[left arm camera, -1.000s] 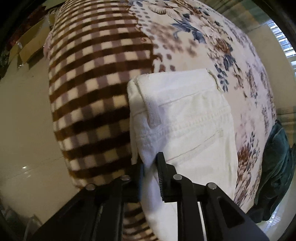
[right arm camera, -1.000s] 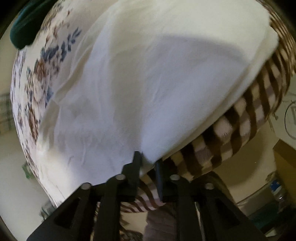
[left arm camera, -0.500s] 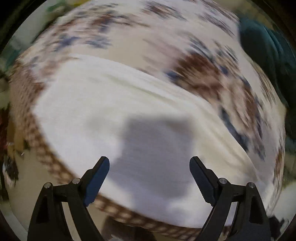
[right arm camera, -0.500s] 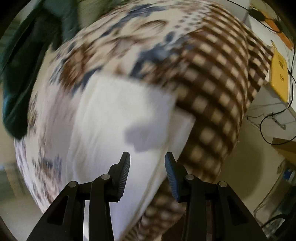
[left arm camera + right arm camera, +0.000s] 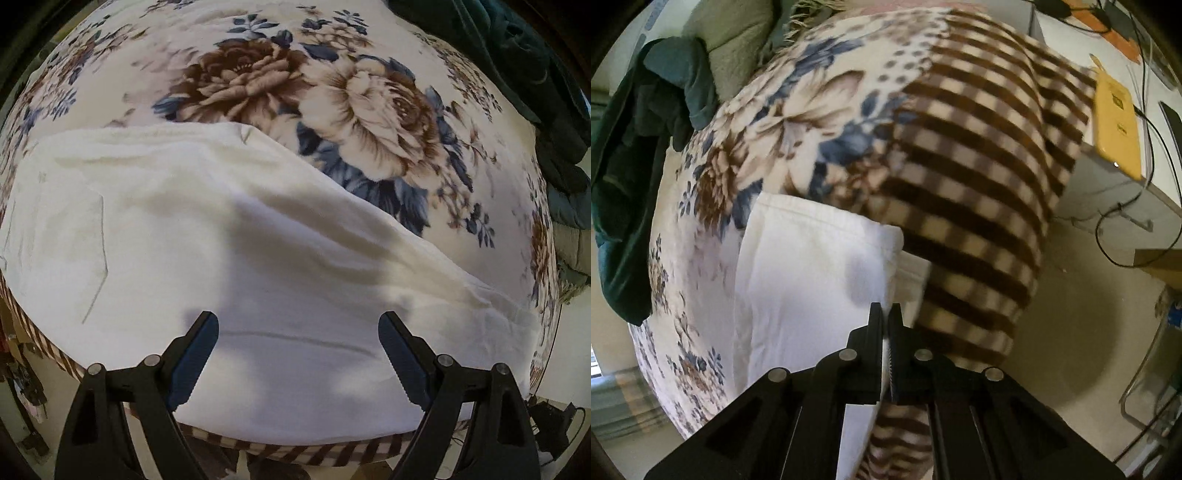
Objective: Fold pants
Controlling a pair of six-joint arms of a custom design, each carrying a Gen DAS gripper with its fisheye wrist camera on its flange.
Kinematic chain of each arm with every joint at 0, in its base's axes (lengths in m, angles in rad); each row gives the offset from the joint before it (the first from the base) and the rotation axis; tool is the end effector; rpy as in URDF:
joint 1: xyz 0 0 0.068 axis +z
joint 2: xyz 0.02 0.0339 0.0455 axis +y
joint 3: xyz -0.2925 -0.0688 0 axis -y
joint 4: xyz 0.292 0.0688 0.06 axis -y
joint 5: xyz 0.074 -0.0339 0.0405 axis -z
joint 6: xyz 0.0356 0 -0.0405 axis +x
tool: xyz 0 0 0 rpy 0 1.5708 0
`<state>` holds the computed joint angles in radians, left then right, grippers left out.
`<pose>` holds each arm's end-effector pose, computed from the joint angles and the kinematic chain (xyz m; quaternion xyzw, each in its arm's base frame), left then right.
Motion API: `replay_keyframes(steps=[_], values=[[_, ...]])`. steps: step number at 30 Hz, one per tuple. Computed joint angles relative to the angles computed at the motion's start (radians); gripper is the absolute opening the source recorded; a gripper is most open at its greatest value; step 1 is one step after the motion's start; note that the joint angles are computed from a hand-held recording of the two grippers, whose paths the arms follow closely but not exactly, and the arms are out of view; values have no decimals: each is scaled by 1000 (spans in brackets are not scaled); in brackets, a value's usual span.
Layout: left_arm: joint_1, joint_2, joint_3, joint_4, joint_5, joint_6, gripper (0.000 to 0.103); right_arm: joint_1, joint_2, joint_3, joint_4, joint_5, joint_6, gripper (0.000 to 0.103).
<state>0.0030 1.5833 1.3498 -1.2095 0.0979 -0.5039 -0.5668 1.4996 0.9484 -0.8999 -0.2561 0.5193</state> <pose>0.3356 -0.0025 0.2882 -0.2469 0.9657 -0.0631 0.0497 0.2514 -0.1493 0.1958 0.5051 0.8516 0.1260 0.0623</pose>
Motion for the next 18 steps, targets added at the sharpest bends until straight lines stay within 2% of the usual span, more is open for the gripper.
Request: replay_keyframes(steps=[4,5,7,8,9,10,13,15,17,18], values=[[23,9,3,0,-7,25,88,-49,99,18,-53,-8,-92,5],[31,10,2,-4,-13,33,88,-47,113,29,-71,11,-93,10],[48,14,4,-17,-24,52,88,-13,109,63,-123,39,-116,32],[57,9,4,-23,-37,63,88,20,99,79,-145,41,-125,38],[64,7,5,-27,-58,74,88,89,84,106,-180,41,-129,51],[74,8,8,-32,-80,88,88,148,78,128,-208,40,-129,59],[115,17,13,-36,-177,137,88,416,100,228,-264,-11,-133,62],[150,23,-3,1,-275,188,88,614,183,332,-278,-35,-120,67],[172,44,-26,43,-387,234,88,792,310,473,-260,-89,-102,67],[199,70,-21,40,-385,248,88,869,393,567,-259,-126,-103,67]])
